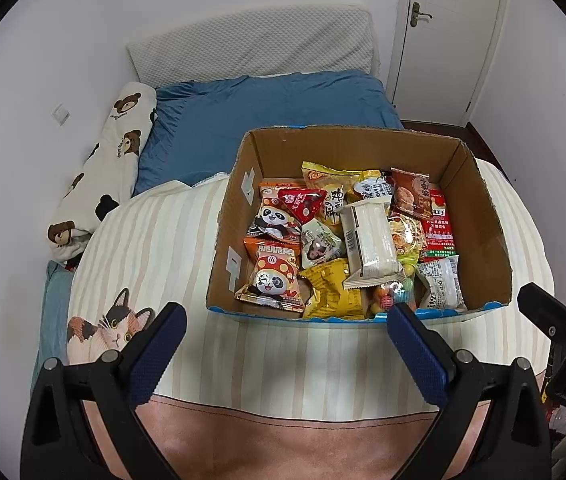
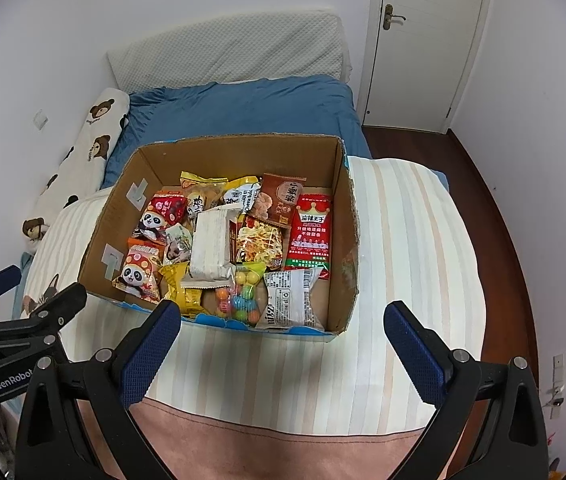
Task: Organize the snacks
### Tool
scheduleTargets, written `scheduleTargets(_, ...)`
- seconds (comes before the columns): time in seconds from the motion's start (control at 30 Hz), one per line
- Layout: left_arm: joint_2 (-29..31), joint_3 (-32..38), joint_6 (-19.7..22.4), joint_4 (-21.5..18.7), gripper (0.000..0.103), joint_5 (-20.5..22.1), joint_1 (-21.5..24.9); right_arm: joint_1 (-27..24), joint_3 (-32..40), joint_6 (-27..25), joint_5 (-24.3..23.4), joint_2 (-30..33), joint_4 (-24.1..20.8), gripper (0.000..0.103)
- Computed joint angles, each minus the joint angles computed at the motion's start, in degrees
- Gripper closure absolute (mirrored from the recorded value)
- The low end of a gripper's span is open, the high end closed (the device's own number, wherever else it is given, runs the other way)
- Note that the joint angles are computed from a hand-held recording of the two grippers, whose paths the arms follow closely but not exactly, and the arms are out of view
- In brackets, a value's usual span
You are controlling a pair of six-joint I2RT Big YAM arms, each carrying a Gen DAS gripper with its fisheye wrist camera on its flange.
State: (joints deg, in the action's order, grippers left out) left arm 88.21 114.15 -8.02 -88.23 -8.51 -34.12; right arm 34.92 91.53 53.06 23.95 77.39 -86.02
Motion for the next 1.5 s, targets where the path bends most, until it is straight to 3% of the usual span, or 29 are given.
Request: scheduleTargets(1.5,-0.8,-0.5,-1.8,-0.8,0.000,-1.0,-0.7,0.7,-1.5,1.8,-1.2,-1.0,0.0,0.000)
